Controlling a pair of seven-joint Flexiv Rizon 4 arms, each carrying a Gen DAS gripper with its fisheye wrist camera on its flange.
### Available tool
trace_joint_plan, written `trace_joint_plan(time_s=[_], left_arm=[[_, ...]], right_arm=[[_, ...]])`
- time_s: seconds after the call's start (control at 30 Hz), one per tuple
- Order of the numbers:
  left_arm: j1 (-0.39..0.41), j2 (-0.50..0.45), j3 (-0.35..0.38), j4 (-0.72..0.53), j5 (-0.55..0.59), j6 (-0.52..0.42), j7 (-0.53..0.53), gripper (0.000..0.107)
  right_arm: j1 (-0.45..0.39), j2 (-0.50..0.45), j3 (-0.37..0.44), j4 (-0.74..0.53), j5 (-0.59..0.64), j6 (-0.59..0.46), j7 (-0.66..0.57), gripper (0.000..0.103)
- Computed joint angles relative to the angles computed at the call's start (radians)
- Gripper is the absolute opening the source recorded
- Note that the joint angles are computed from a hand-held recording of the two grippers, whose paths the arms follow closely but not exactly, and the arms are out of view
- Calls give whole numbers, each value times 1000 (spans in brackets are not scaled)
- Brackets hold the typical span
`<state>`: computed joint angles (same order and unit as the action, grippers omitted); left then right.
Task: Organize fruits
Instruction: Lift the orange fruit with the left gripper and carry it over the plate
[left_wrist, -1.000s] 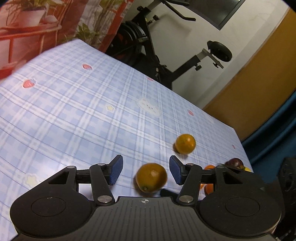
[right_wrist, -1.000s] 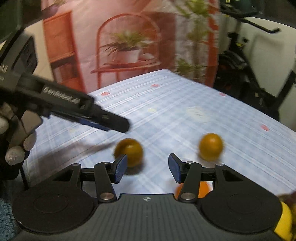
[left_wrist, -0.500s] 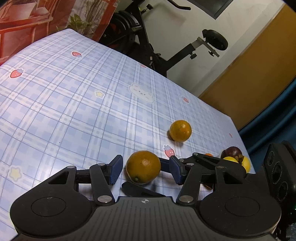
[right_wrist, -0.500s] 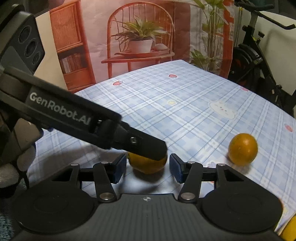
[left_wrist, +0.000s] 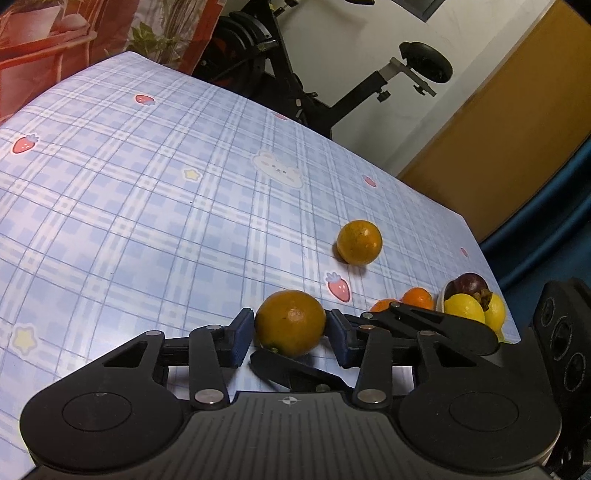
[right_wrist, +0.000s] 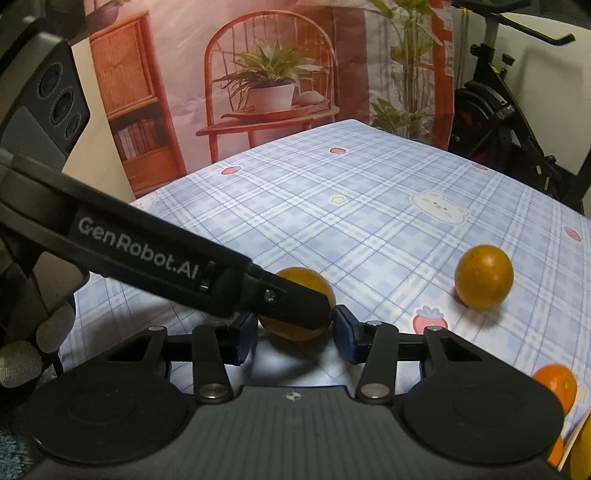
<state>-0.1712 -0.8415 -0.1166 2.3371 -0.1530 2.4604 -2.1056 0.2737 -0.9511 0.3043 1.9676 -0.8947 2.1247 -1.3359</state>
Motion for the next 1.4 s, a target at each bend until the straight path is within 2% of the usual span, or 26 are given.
trace_joint_plan(time_s=[0.27,0.47,0.57,0.63,0.77,1.0,1.2,1.4], left_arm=[[-29,1,8,-21,-6,-16,46,46],[-99,26,28,-39,-57,-17,127,46],[-106,33,17,-61,-60,-25,155,46],[-127,45,19,-80,-76,-52,191,46],[-217,65,45,-131,-163,-111,304,46],[-290,71,49,-248,-220,-233,462,46],[-351,26,66,-414,-260,-383,587,46],[-386,-37,85,-549,-265,-501,629,46]], right_arm=[[-2,15,-9,40,34,44,11,47],[18,52,-38,96,112,125,-11,47],[13,70,-44,121,148,172,-10,47],[12,83,-51,134,169,197,-5,47],[6,109,-68,168,211,252,-4,47],[-29,141,-96,225,279,352,19,47],[-87,150,-124,248,303,401,76,47],[-131,147,-153,260,338,423,114,47]])
